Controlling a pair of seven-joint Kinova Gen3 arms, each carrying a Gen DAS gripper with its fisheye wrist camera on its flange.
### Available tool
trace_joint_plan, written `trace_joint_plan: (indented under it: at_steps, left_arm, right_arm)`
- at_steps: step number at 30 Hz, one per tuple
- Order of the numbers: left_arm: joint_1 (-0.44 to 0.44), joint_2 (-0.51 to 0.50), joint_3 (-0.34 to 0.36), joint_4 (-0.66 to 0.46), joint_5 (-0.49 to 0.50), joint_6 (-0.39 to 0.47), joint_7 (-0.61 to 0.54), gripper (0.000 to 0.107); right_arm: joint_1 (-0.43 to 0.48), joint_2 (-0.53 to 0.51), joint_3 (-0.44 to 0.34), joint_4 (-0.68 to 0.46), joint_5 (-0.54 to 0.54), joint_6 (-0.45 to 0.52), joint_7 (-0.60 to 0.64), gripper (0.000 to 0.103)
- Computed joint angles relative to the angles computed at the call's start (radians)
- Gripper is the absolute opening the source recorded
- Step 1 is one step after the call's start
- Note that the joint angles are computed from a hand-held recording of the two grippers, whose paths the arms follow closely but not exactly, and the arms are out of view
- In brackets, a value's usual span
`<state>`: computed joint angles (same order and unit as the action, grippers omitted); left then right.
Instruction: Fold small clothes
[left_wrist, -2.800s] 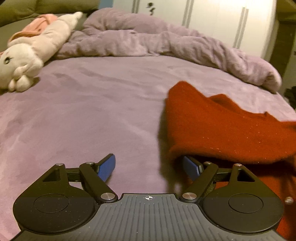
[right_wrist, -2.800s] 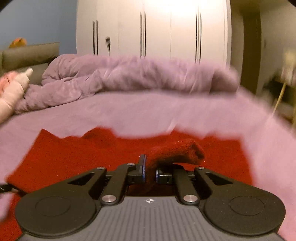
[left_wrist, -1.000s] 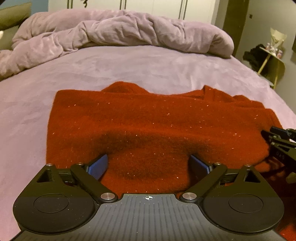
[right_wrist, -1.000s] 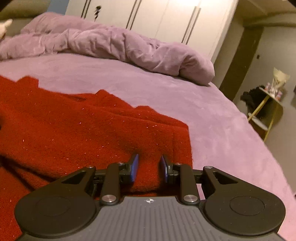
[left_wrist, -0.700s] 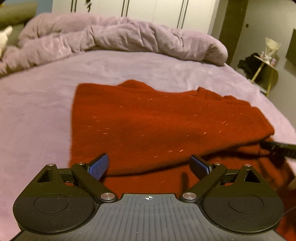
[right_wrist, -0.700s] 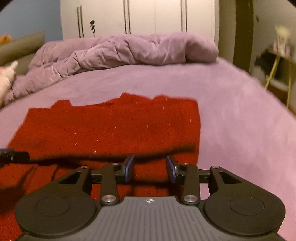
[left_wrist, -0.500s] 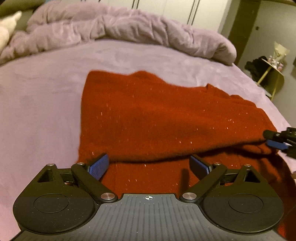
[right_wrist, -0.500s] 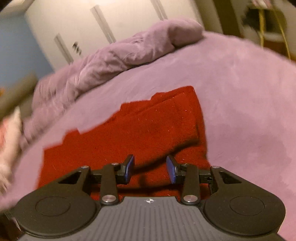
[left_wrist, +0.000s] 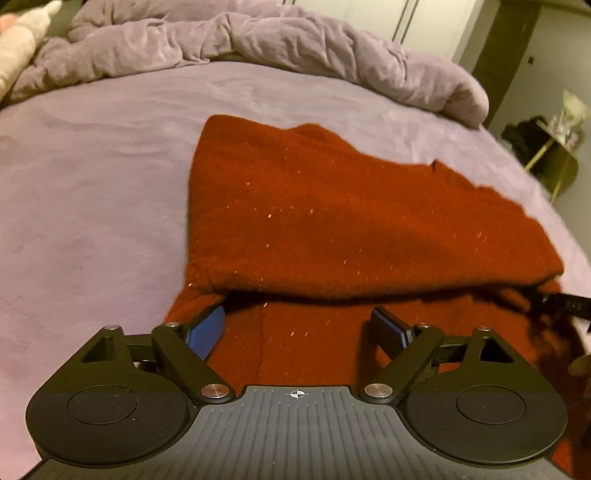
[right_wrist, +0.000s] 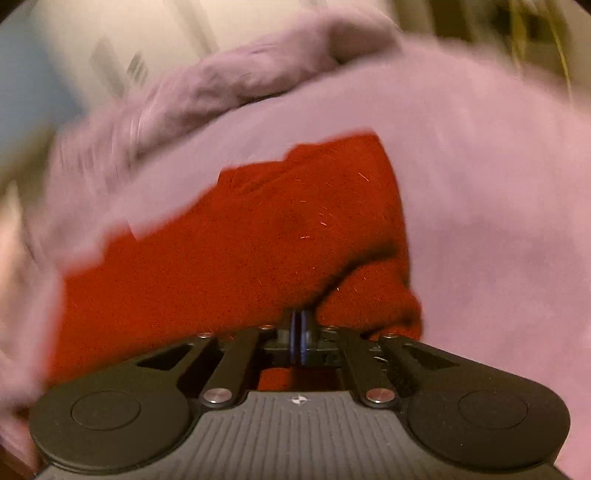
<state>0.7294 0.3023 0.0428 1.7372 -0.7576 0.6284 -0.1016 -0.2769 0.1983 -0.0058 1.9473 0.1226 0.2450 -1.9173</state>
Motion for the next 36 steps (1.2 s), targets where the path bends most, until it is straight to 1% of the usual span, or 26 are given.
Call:
trace_joint_plan:
  at_steps: [2,3,4,5,6,7,8,9,10,13,14,16,17,18,19,20,22,24,26,29,31,34,36]
  left_arm:
    - [0.013,-0.01,0.008,0.004,-0.009,0.026,-0.015,0.092]
    - [0.019,-0.022,0.013,0.014,-0.014,0.034,-0.015,0.094]
    - [0.028,-0.037,0.016,0.031,-0.027,0.037,-0.001,0.095]
    - [0.036,-0.055,0.021,0.053,-0.042,0.037,0.02,0.095]
    - [0.041,-0.072,0.032,0.073,-0.05,0.046,0.035,0.096]
    - [0.042,-0.086,0.047,0.089,-0.05,0.058,0.044,0.096]
    - [0.046,-0.098,0.063,0.102,-0.054,0.074,0.056,0.096]
    - [0.056,-0.109,0.08,0.115,-0.066,0.097,0.075,0.097]
    - [0.057,-0.117,0.112,0.124,-0.078,0.129,0.09,0.098]
    - [0.124,-0.127,0.149,0.132,-0.089,0.246,0.116,0.1]
    - [0.126,-0.138,0.182,0.145,-0.092,0.269,0.14,0.1]
    - [0.146,-0.156,0.214,0.164,-0.088,0.305,0.197,0.101]
    - [0.152,-0.168,0.227,0.173,-0.076,0.314,0.229,0.101]
    - [0.151,-0.184,0.239,0.188,-0.06,0.313,0.257,0.101]
    - [0.155,-0.194,0.252,0.195,-0.051,0.326,0.291,0.101]
    - [0.162,-0.199,0.267,0.198,-0.047,0.351,0.326,0.101]
    - [0.168,-0.212,0.29,0.204,-0.031,0.379,0.372,0.101]
    - [0.165,-0.231,0.309,0.209,-0.005,0.393,0.397,0.101]
    - [0.171,-0.243,0.332,0.214,-0.007,0.415,0.424,0.101]
    - [0.18,-0.239,0.356,0.203,0.008,0.462,0.429,0.101]
    - [0.182,-0.238,0.361,0.204,0.024,0.469,0.428,0.101]
    - [0.196,-0.238,0.372,0.206,0.04,0.504,0.447,0.101]
    - [0.199,-0.249,0.374,0.219,0.052,0.506,0.467,0.101]
  right_arm:
    - [-0.093,-0.017,0.072,-0.01,0.081,0.042,-0.039,0.0]
    - [-0.139,-0.034,0.115,0.001,0.116,0.045,-0.08,0.0]
    - [-0.185,-0.057,0.157,0.013,0.134,0.053,-0.119,0.004]
    - [-0.232,-0.092,0.203,0.038,0.136,0.061,-0.142,0.014]
    - [-0.267,-0.128,0.238,0.071,0.132,0.058,-0.148,0.027]
    - [-0.286,-0.17,0.254,0.11,0.128,0.052,-0.139,0.031]
    - [-0.287,-0.216,0.251,0.15,0.119,0.06,-0.113,0.032]
    - [-0.271,-0.251,0.237,0.184,0.107,0.053,-0.075,0.032]
    - [-0.237,-0.298,0.205,0.223,0.097,0.062,-0.053,0.032]
    - [-0.101,-0.437,0.067,0.315,0.035,0.16,-0.032,0.034]
    - [-0.055,-0.483,0.026,0.341,0.009,0.183,-0.028,0.034]
    - [0.031,-0.576,-0.044,0.382,-0.062,0.245,-0.004,0.035]
    - [0.055,-0.622,-0.06,0.396,-0.078,0.266,0.015,0.037]
    - [0.061,-0.668,-0.068,0.411,-0.085,0.293,0.019,0.041]
    - [0.057,-0.701,-0.07,0.421,-0.075,0.314,0.011,0.044]
    - [0.072,-0.732,-0.09,0.424,-0.075,0.343,0.016,0.046]
    - [0.096,-0.776,-0.099,0.428,-0.096,0.378,0.075,0.046]
    - [0.161,-0.804,-0.13,0.421,-0.137,0.405,0.134,0.046]
    - [0.192,-0.839,-0.116,0.422,-0.18,0.424,0.18,0.046]
    - [0.213,-0.87,-0.108,0.428,-0.177,0.44,0.174,0.048]
    - [0.192,-0.878,-0.092,0.431,-0.158,0.447,0.144,0.048]
    - [0.211,-0.899,-0.087,0.432,-0.163,0.46,0.159,0.048]
    - [0.19,-0.906,-0.075,0.429,-0.132,0.468,0.127,0.049]
